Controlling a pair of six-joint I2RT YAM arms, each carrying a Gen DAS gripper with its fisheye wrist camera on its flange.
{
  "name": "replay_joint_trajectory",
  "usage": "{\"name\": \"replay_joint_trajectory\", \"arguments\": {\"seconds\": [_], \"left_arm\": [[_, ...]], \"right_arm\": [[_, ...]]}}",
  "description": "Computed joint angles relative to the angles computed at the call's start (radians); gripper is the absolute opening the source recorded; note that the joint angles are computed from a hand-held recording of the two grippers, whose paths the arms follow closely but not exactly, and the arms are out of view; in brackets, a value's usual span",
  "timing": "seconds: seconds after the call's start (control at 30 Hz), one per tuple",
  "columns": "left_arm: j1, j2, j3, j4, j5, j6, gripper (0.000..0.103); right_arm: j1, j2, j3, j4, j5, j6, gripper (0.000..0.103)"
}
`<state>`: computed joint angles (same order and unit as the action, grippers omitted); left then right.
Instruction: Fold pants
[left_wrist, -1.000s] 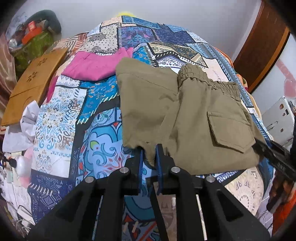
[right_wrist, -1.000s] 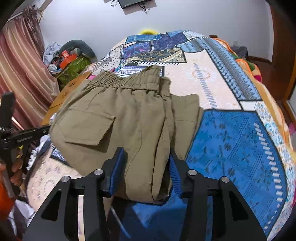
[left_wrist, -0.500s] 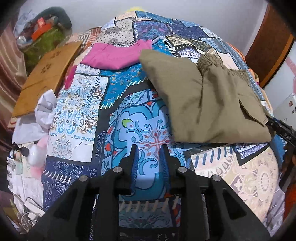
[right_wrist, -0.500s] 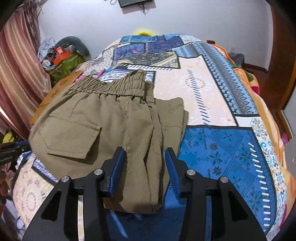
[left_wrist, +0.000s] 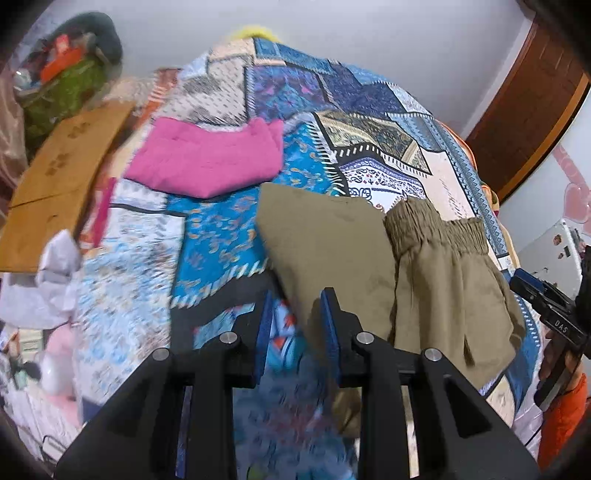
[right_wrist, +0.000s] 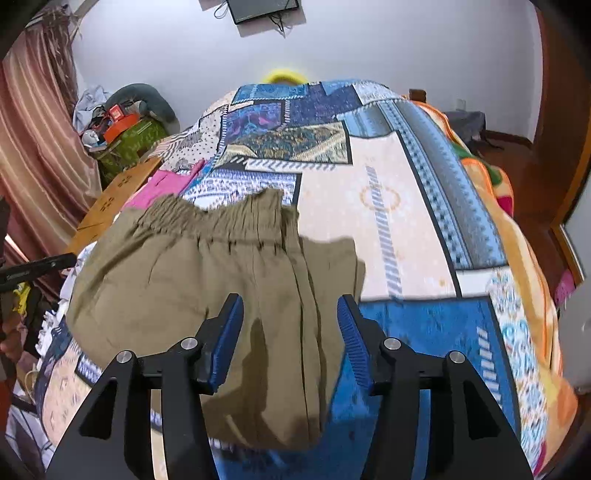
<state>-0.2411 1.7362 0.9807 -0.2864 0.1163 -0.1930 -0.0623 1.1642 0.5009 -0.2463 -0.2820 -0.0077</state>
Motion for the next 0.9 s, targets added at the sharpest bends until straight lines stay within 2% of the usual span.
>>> {"name": "replay_joint_trajectory", "arguments": {"seconds": [0.17,0.27,0.33,0.37,0.4,0.43,0.53,0.67,0.73,0.8,0.9], "left_arm": [[0.007,0.173,0.149,-0.061,0.053,0.024,0.028],[-0.014,0.216,0.176,-0.055,0.026,0.055,0.025],[-0.028,0.206,0.152,-0.008,-0.018,0.071,0.016],[-0.032,0.203,0.145,0.008,-0.045,0.073,0.016],[-0.039,0.201,0.136,0.028,-0.094,0.064,0.014],[-0.042,0.204,0.131,0.037,-0.134,0.064,0.013],[-0.048,0.226,0.128,0.051,-0.186,0.071,0.014],[-0.09,0.208,0.127,0.042,-0.297,0.114,0.014],[-0.079,0.17,0.119,0.023,-0.273,0.116,0.014],[-0.05,0.105,0.092,0.004,-0.19,0.115,0.014],[-0.047,0.041,0.066,-0.019,-0.111,0.118,0.014]], "right_arm": [[0.044,0.187,0.111,0.067,0.002,-0.004,0.049],[0.059,0.305,0.195,0.077,-0.018,-0.015,0.049],[0.069,0.372,0.244,0.076,-0.021,-0.021,0.049],[0.073,0.395,0.261,0.078,-0.017,-0.026,0.047],[0.083,0.42,0.275,0.086,-0.013,-0.036,0.041],[0.092,0.432,0.281,0.086,-0.012,-0.049,0.024],[0.138,0.429,0.262,0.115,0.081,-0.065,0.02],[0.151,0.411,0.245,0.122,0.121,-0.084,0.02],[0.142,0.375,0.244,0.093,0.119,-0.086,0.021],[0.13,0.321,0.235,0.056,0.116,-0.086,0.024],[0.107,0.215,0.195,0.008,0.073,-0.1,0.033]]}}
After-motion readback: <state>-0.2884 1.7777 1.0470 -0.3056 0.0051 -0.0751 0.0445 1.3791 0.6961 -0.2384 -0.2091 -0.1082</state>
